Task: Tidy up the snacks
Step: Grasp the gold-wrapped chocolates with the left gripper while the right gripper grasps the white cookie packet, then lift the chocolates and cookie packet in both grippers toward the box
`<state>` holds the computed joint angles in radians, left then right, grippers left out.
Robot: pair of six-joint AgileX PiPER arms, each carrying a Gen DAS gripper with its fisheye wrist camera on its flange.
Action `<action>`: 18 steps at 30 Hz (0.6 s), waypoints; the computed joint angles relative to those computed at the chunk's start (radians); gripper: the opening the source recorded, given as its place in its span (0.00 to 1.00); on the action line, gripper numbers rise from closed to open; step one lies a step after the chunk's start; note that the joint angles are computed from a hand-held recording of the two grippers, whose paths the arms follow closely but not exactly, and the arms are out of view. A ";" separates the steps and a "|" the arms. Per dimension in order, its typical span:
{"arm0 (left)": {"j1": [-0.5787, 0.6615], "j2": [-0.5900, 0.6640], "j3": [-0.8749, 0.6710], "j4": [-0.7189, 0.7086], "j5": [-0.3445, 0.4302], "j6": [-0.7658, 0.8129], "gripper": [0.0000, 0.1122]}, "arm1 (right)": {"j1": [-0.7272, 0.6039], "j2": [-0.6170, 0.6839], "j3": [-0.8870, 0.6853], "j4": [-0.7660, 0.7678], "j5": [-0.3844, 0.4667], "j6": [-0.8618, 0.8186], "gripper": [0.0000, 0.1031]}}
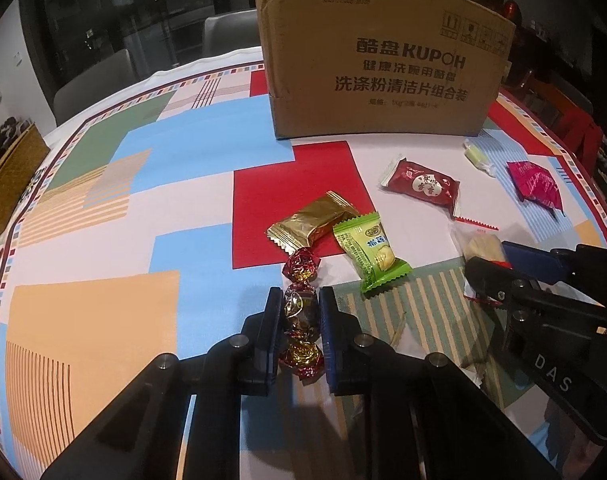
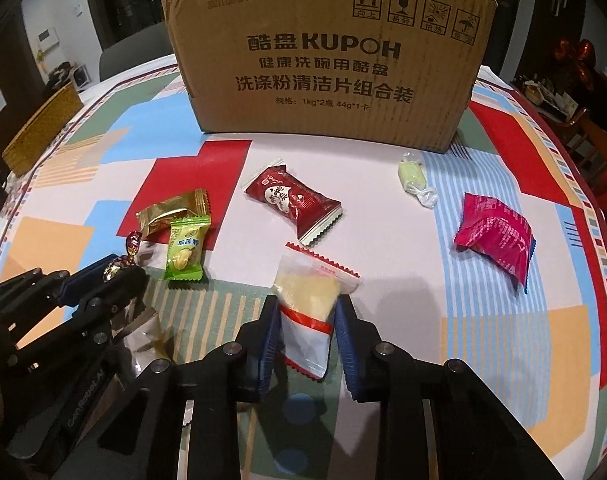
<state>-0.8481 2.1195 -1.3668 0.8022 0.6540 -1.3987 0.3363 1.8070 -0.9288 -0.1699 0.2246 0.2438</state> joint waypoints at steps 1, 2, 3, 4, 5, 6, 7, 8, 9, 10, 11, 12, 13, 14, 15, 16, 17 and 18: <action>0.000 -0.001 0.000 0.001 0.003 -0.003 0.17 | -0.004 -0.003 0.004 0.016 -0.004 -0.018 0.28; -0.001 -0.004 0.001 0.001 0.006 -0.006 0.17 | -0.007 -0.006 0.007 0.039 -0.006 -0.040 0.28; -0.002 -0.006 0.001 0.003 0.009 -0.008 0.17 | -0.008 -0.008 0.009 0.048 -0.009 -0.050 0.28; -0.003 -0.008 0.001 0.007 0.013 -0.010 0.17 | -0.009 -0.012 0.012 0.052 -0.012 -0.055 0.28; -0.004 -0.010 0.001 0.009 0.018 -0.012 0.17 | -0.009 -0.018 0.016 0.041 -0.016 -0.045 0.28; -0.004 -0.013 0.001 0.012 0.021 -0.014 0.17 | -0.008 -0.024 0.020 0.024 -0.018 -0.026 0.28; -0.004 -0.016 0.001 0.014 0.024 -0.017 0.17 | -0.009 -0.031 0.023 0.025 -0.021 -0.026 0.28; -0.005 -0.020 0.001 0.017 0.029 -0.019 0.17 | -0.009 -0.036 0.024 0.026 -0.021 -0.027 0.28; -0.006 -0.021 -0.001 0.016 0.033 -0.018 0.17 | -0.010 -0.040 0.024 0.030 -0.019 -0.029 0.28; -0.007 -0.023 -0.004 0.014 0.037 -0.017 0.17 | -0.013 -0.044 0.024 0.038 -0.019 -0.037 0.28; -0.008 -0.025 -0.006 0.014 0.042 -0.017 0.17 | -0.016 -0.050 0.025 0.050 -0.018 -0.048 0.28; -0.009 -0.027 -0.009 0.014 0.047 -0.016 0.17 | -0.019 -0.055 0.025 0.050 -0.017 -0.048 0.28; -0.011 -0.029 -0.012 0.015 0.052 -0.015 0.17 | -0.020 -0.059 0.027 0.053 -0.017 -0.051 0.28; -0.013 -0.031 -0.015 0.015 0.057 -0.015 0.17 | -0.024 -0.064 0.026 0.072 -0.015 -0.071 0.28; -0.014 -0.033 -0.018 0.015 0.063 -0.014 0.17 | -0.028 -0.066 0.023 0.082 -0.012 -0.081 0.28; -0.016 -0.035 -0.019 0.015 0.067 -0.014 0.17 | -0.032 -0.070 0.022 0.090 -0.012 -0.092 0.28; -0.018 -0.039 -0.021 0.016 0.072 -0.015 0.17 | -0.034 -0.076 0.024 0.101 -0.011 -0.102 0.28; -0.018 -0.042 -0.022 0.016 0.075 -0.014 0.17 | -0.034 -0.082 0.027 0.103 -0.012 -0.104 0.28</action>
